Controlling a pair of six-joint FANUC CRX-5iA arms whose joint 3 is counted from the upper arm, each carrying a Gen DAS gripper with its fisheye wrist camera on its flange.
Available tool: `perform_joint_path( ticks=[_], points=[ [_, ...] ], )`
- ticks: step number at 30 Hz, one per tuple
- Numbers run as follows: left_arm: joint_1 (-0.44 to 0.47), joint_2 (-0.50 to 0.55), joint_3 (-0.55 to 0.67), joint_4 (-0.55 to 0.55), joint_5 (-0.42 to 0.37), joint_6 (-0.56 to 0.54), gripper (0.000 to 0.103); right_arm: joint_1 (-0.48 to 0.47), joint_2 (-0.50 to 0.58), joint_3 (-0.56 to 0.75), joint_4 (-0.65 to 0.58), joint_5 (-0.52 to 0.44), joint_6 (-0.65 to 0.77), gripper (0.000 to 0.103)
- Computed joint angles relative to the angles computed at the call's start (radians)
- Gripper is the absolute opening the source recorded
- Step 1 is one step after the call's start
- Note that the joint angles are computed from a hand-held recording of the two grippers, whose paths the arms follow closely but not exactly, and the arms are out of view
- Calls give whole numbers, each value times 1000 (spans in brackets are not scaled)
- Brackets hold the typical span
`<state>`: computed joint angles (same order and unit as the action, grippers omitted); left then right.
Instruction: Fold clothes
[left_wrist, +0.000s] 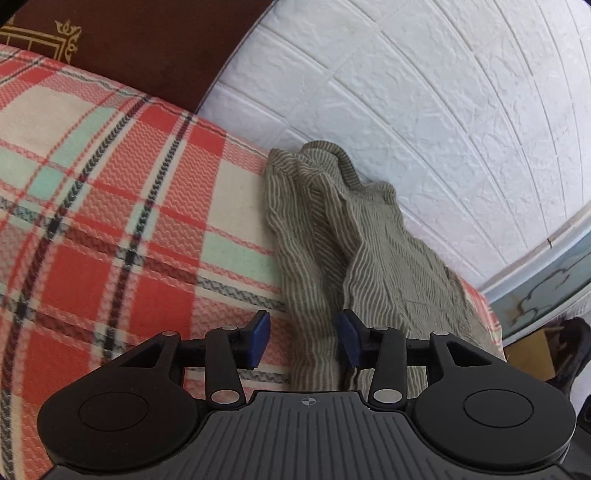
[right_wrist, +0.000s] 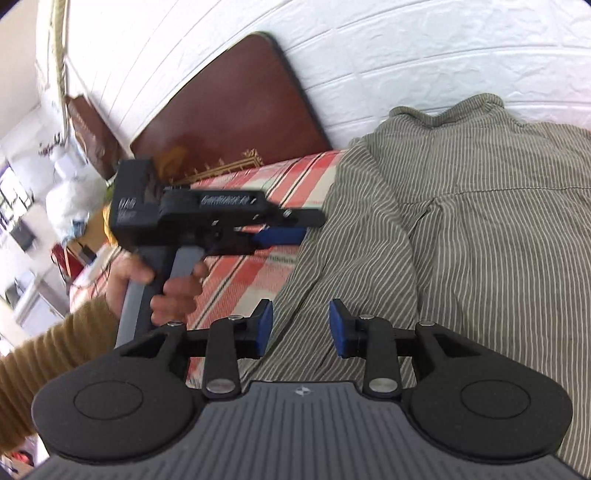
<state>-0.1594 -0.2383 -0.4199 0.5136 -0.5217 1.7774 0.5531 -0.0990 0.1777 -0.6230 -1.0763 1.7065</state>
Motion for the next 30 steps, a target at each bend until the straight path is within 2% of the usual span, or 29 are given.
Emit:
perform_joint_path(
  ticks=[2,3,4,5,10,12,13,14,16,17,20,25,26,27,30],
  points=[
    [-11,8,-1,6,13,-6,53,3,-6,-3,7,-2,-4,40],
    [-15,10,-7,19,21,-19,26,2,-6,-2,7,-4,-9,41],
    [-18,11,-15,34,27,-32,6,2,-5,-2,10,-4,-16,42],
    [-18,10,-23,48,29,-43,0,2,-5,-1,12,-4,-22,43],
    [21,-36,-60,22,31,8,0,0,-6,-2,17,-12,-26,47],
    [27,-45,-90,79,44,-32,0,0,-7,-3,15,-15,-25,47],
    [26,-49,-94,82,47,-32,7,-1,-7,-2,12,-16,-24,47],
    [23,-53,-95,81,50,-27,26,-1,-6,-1,7,-17,-22,47],
    [20,-67,-99,87,51,-13,35,-3,-5,2,1,-20,-18,47],
    [19,-76,-103,94,49,-11,44,-2,-7,2,2,-20,-17,47],
    [11,-118,-134,118,38,-42,47,-7,-12,2,-5,-26,-13,47],
    [-26,-160,-177,140,30,-65,46,-3,-19,-7,-5,-23,-23,47],
    [-34,-161,-176,132,28,-64,36,0,-20,-9,-2,-22,-28,47],
    [-39,-160,-164,96,17,-51,2,4,-23,-12,3,-21,-33,47],
    [-36,-163,-112,-52,-37,34,0,11,-37,-24,17,-18,-36,47]
  ],
)
